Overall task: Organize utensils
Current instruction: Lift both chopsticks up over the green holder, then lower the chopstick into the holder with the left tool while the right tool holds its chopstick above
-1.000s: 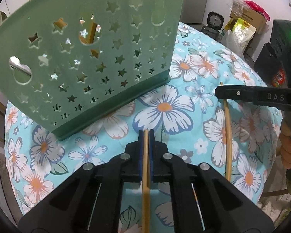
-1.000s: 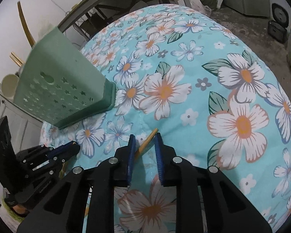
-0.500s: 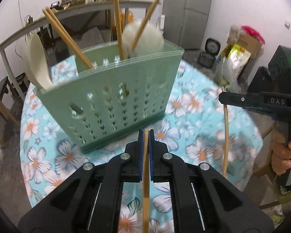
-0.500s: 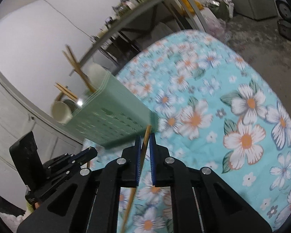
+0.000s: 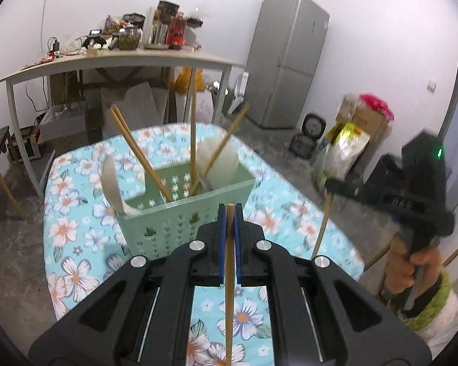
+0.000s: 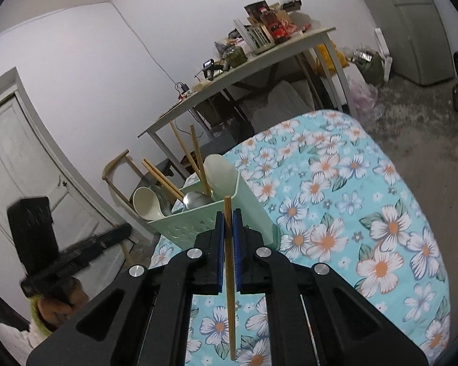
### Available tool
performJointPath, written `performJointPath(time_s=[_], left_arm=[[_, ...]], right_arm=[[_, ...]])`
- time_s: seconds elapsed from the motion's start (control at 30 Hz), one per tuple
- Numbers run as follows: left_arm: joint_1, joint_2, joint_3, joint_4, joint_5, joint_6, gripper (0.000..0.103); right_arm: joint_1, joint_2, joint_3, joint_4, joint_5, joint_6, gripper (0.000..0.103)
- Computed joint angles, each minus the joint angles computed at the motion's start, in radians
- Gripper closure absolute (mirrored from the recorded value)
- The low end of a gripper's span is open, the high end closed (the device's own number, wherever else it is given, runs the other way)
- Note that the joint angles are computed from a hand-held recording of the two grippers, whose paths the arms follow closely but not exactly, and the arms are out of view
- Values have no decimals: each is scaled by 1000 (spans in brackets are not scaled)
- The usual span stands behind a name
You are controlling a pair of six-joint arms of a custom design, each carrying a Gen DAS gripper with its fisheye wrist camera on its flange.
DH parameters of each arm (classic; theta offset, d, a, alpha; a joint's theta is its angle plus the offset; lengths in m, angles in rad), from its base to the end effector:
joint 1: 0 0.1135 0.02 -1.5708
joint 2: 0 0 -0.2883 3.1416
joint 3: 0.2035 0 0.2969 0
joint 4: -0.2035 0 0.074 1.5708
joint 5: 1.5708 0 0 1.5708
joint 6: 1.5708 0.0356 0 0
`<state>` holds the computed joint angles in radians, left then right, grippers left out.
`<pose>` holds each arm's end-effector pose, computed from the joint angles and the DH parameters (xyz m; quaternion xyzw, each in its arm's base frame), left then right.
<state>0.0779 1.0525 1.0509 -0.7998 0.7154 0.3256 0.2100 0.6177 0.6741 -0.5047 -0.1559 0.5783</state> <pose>0.2393 -0.0047 0.3510 0.2376 0.8454 -0.2475 0.4094 0.1654 0.0409 0.3095 0.1138 0.8373 0.2646 0.4646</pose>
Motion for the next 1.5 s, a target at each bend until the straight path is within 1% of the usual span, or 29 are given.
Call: performJointPath(time_s=[0.1,0.23,0.33,0.5,0.67,0.77,0.83,0.87,0.93,1.1,1.27,1.5], left_arm=[[42,-4,45,-5,46,-16,99],[89,7,110,24,106,-55,99],[116,11,153,73,131,-102,99],[135,21,230,153,148,-182,99],[116,39,292,258,115,-257,99],[89,57,315,314,83,-299,99],[60,69,320,352,41,-315,99],[41,74,316,379,5,-317,99],[19,83,306,406,-35,-318,99],[-32,125,275,474,-107,-344,99],[-66,146,204,568,-138,-352,99],[-102,210,164,634,-187,-352,99]], right_arm=[[7,-6,0,-4,9,0,97],[5,-6,1,-6,9,2,97],[-5,-15,-1,-13,1,3,97],[-15,-13,-5,-12,-7,2,97],[-27,-10,-12,-8,-22,6,97],[-38,-9,-14,-7,-32,5,97],[-47,-6,-14,-6,-41,3,97],[-51,-4,-15,-5,-45,2,97],[-57,-1,-14,-3,-50,1,97],[-77,17,-13,3,-67,-9,97],[-99,29,-11,1,-84,-15,97],[-121,42,-10,-2,-102,-27,97]])
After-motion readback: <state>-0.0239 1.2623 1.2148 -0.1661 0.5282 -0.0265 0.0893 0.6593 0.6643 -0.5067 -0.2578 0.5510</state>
